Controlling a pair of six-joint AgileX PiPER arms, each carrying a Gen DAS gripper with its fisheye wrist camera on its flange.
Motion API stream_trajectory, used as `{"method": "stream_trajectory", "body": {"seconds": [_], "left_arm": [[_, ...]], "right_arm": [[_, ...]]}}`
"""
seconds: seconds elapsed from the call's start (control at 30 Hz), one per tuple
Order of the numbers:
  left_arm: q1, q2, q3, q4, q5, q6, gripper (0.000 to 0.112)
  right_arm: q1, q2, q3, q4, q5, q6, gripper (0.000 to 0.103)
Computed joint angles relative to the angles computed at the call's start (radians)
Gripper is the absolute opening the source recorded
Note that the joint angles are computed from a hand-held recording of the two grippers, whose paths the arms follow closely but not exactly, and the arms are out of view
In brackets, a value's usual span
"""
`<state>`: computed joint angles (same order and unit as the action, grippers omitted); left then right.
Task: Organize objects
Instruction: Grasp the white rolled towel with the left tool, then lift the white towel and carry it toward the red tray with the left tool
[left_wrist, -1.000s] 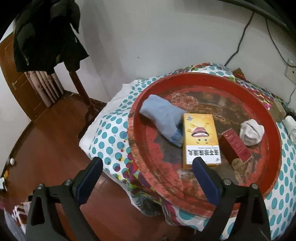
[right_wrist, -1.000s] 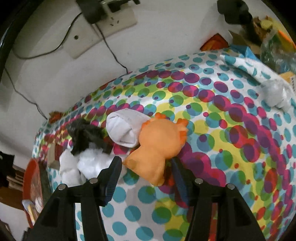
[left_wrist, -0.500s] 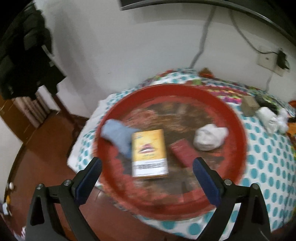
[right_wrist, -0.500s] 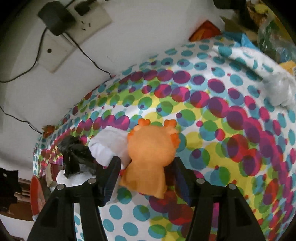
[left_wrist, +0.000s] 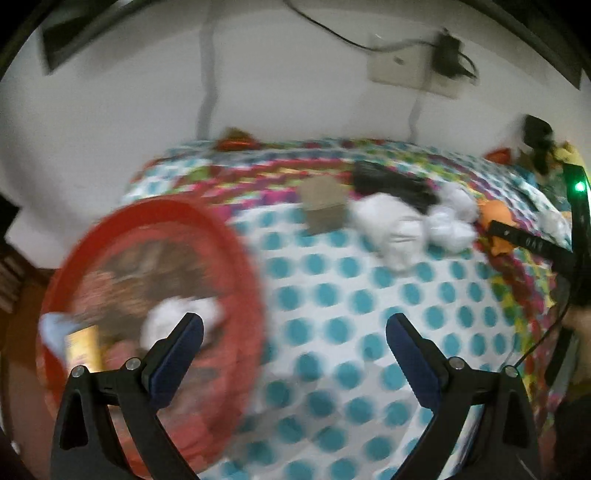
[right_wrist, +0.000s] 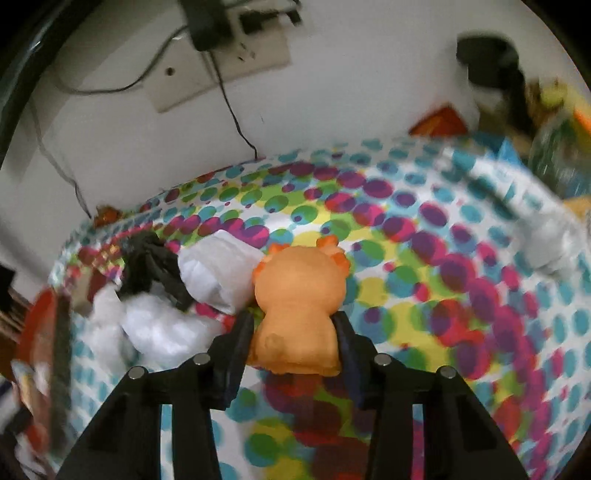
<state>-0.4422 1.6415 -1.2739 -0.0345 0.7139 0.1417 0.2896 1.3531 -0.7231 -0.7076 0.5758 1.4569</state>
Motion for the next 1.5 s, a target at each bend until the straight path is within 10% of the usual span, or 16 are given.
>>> {"method": "stream_trajectory", "body": {"seconds": [0.67, 0.83, 1.5], "left_arm": [[-0.160, 0.422, -0.431, 0.000, 0.070, -0.151, 0.097], [-0.148, 0.459, -0.459, -0.084, 0.094, -0.069, 0.056], [-0.176, 0.257, -0.177, 0.008, 0.009, -0.049, 0.033]], "right_arm": [[0.141, -0.045, 0.116, -0.286, 0.078, 0.193, 0.046], [0.165, -0.019, 0.092, -0.278, 0.118, 0.175, 0.046], [0.215, 0.014, 0.063, -0.289, 0.195, 0.192, 0.045]]}}
